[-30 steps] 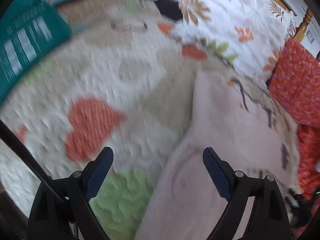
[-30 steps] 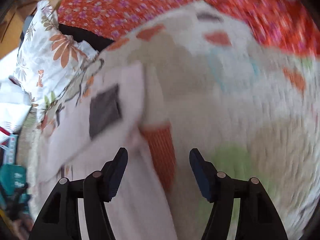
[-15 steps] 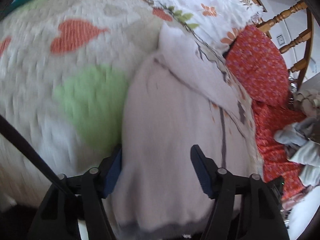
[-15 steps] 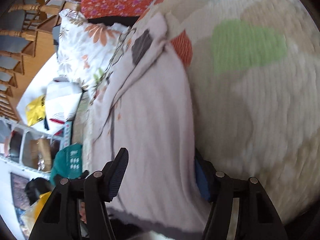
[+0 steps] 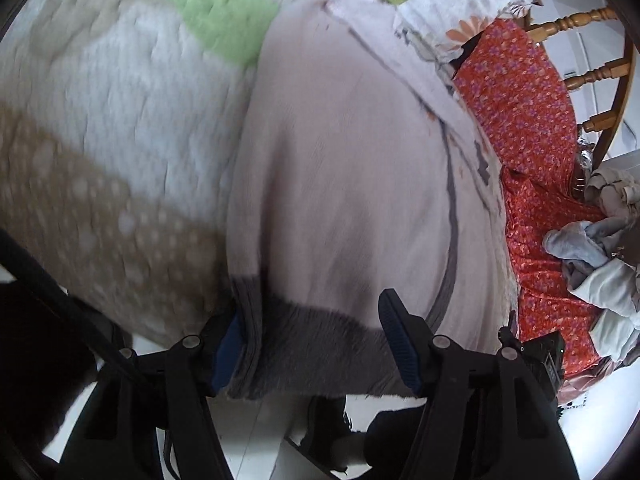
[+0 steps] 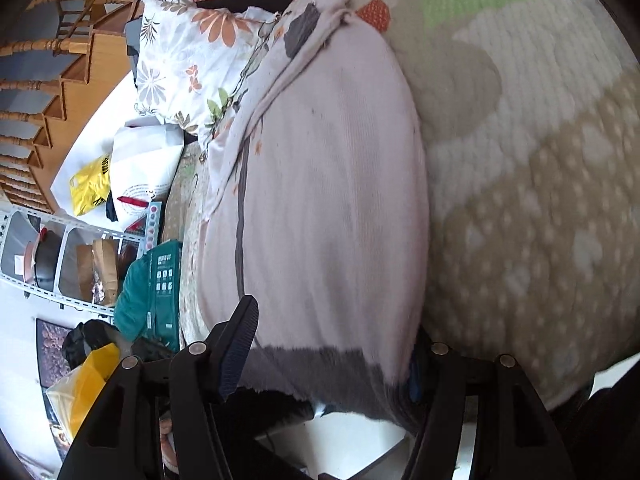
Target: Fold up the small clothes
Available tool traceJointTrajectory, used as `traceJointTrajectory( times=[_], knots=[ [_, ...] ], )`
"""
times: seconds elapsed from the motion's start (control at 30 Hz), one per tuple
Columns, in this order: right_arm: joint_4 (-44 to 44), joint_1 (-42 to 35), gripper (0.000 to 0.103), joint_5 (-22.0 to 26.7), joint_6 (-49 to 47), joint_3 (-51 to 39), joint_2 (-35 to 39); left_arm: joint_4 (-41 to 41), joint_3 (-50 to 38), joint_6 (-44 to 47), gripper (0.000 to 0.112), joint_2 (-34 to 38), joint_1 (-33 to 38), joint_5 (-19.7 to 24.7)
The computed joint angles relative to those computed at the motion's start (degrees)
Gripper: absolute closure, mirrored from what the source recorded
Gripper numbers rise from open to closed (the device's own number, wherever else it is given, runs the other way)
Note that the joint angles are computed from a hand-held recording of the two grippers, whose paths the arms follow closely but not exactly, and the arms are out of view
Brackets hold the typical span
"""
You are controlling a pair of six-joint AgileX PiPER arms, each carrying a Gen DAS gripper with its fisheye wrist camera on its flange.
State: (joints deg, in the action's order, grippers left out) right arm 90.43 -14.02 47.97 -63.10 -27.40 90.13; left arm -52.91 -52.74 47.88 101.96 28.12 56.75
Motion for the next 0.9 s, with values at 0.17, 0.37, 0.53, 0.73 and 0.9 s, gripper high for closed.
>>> traceJointTrajectory(
  times=[0.17,0.37,0.53,0.73,0.9],
  knots=[
    [1.58,4.21,0.04,-2.67,1.01,1.85,-1.78,0.46,2.31,0.46,0.05,-1.6,-0.63,-1.16],
    [-0.1,7.83,0.05,-5.71,3.08,2.68,-2.66,2.94,3.8,-1.19,0.097,-1.28,0.85,-1.31],
    [-3.25,13.65,0.092,-10.68,8.46,2.19,-2.93,1.5,5.38,1.16,0.101,-3.8,3.65,0.53],
    [-12.21,15.9,0.097,-13.85,15.76,0.48,-13.02,-0.43,4.74,3.74,0.102,-11.2,9.02,5.44],
    [-18.89,13.69,0.097,-11.3,20.75,-9.49,-13.35,-2.78,-5.81,-2.08,0.102,-8.75,5.86,7.01]
  ],
)
